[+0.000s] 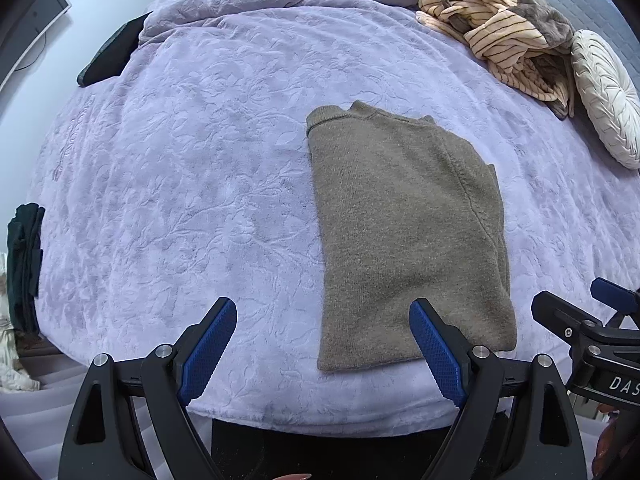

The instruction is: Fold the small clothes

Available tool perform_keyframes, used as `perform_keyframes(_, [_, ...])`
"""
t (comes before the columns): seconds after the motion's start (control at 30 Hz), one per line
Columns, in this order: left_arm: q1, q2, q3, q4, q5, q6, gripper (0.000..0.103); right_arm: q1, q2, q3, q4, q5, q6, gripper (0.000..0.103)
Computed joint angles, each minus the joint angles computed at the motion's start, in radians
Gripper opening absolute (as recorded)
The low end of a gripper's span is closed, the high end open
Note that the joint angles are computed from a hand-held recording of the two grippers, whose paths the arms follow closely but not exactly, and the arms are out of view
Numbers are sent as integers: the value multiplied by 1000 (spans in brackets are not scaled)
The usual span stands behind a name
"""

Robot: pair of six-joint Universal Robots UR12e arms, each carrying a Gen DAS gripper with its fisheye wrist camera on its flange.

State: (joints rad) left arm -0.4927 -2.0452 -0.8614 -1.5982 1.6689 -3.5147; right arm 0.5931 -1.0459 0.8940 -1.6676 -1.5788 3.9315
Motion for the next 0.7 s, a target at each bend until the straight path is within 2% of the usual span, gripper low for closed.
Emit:
perform_keyframes(0.23, [0,3,-4,-7,-13,3,89,0,2,-4,13,1,-4,103])
perform_keyframes(0.7, [-3,5,-8,-14,7,2,89,0,4,-5,20,9,-8,103])
